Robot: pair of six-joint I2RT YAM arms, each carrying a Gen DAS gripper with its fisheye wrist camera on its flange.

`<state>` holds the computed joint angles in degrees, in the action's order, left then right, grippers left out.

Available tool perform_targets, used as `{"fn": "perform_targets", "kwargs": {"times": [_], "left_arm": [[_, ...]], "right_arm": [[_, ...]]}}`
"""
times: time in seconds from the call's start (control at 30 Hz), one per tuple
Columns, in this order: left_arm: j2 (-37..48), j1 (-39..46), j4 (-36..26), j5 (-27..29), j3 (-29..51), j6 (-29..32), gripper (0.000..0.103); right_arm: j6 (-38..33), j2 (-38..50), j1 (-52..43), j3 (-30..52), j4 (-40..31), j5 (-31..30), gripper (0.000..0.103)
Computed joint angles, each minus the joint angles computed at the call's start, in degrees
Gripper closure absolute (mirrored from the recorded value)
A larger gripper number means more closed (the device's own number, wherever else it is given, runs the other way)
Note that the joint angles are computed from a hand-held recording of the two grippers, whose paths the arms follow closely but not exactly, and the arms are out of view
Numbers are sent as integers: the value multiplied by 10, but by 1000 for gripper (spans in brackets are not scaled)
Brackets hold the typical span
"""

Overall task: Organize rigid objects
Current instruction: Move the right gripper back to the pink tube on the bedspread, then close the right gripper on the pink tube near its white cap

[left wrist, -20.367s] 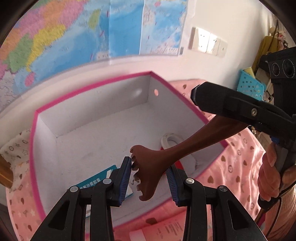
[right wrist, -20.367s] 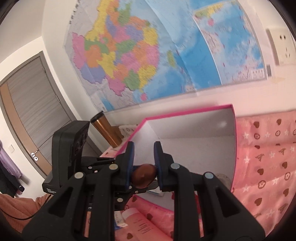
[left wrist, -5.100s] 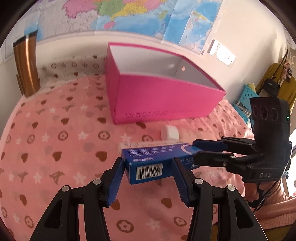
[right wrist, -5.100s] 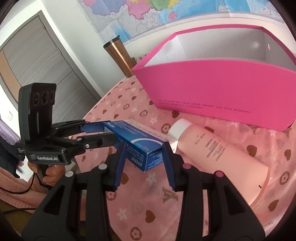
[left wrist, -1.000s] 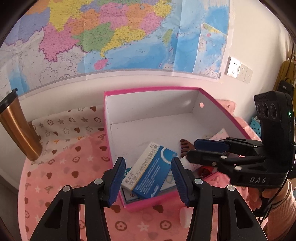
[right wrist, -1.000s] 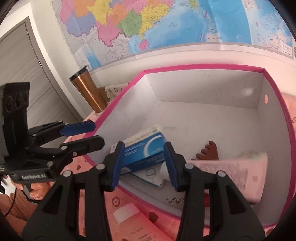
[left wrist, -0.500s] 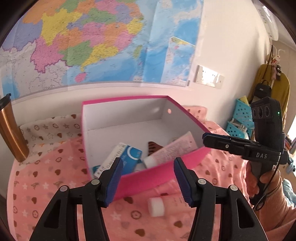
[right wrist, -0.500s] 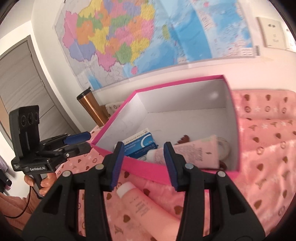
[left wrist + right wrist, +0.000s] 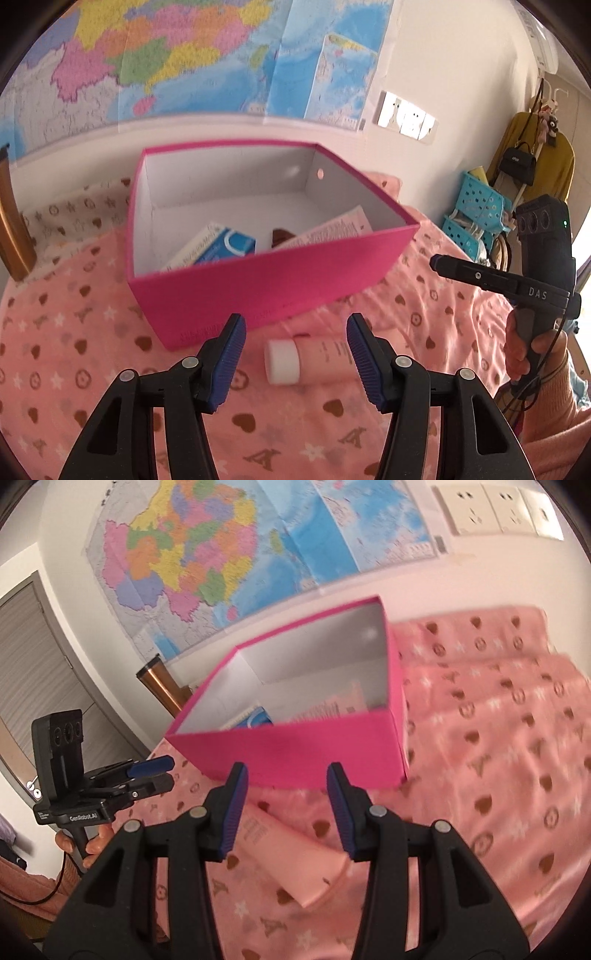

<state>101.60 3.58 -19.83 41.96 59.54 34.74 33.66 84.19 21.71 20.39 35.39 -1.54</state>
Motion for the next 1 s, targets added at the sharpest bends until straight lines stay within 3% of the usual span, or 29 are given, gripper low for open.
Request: {"fn": "perform_targets", "kwargs": {"times": [0.43,1.0], "left_arm": [[33,-22,31,-55,-30,-5,45],[67,-41,40,-78,-17,-25,48]], "right_arm": [[85,86,55,-66,86,26,57],[122,164,84,-45,107,49,56]]}}
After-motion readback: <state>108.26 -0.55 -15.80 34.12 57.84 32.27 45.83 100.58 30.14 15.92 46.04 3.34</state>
